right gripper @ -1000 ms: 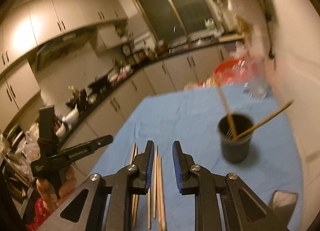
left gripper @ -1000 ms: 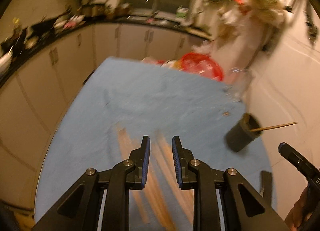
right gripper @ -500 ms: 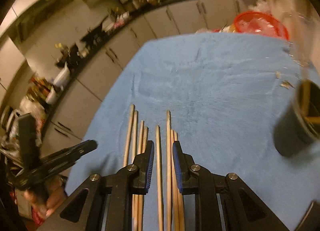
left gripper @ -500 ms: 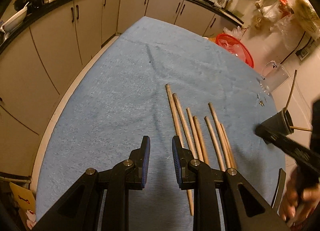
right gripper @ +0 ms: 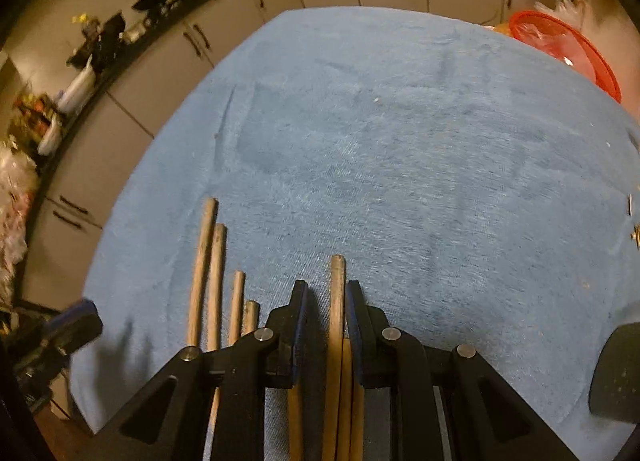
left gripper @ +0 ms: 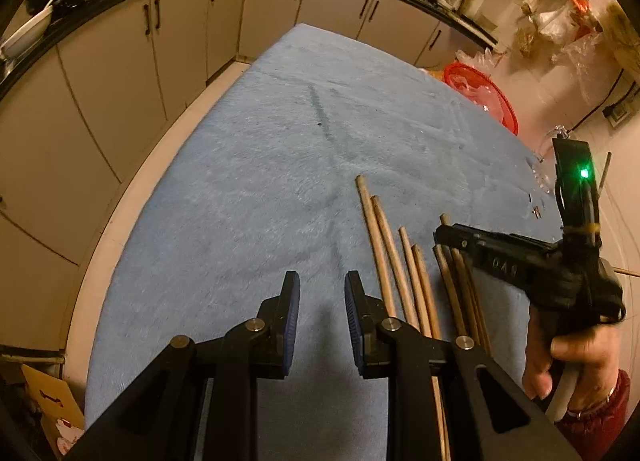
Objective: Organize utensils
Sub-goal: 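Return to the chopstick row and close the right tool on a chopstick while the left tool grasps one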
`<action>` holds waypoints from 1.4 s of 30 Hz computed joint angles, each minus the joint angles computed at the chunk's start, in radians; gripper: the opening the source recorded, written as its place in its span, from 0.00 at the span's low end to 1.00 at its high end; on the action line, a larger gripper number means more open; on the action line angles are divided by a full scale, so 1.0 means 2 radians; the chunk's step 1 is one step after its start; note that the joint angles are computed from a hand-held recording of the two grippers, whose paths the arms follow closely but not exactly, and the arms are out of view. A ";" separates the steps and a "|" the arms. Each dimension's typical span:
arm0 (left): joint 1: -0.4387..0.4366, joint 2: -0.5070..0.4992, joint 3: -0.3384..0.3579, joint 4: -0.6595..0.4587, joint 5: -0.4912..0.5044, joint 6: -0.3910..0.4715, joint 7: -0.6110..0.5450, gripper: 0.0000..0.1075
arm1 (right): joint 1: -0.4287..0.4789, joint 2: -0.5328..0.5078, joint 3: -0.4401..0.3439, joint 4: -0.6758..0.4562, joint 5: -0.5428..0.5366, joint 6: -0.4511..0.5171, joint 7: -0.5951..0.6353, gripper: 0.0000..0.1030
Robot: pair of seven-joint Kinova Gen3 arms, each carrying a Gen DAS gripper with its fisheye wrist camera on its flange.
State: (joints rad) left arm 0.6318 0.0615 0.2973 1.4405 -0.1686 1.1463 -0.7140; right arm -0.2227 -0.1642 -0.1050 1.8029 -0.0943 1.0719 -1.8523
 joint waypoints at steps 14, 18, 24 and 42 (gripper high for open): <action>0.055 0.147 -0.047 -0.167 -0.022 0.086 -0.025 0.28 | 0.024 -0.099 0.048 0.040 -0.074 -0.023 0.039 0.08; 0.067 0.164 -0.061 -0.184 -0.024 0.099 -0.023 0.28 | 0.024 -0.118 0.055 0.038 -0.082 -0.018 0.048 0.08; 0.087 0.188 -0.077 -0.218 -0.045 0.133 -0.015 0.12 | 0.027 -0.135 0.060 0.037 -0.092 -0.007 0.054 0.08; 0.126 0.075 -0.058 -0.097 -0.120 0.028 0.048 0.06 | 0.037 -0.216 0.047 0.048 -0.085 -0.020 0.034 0.08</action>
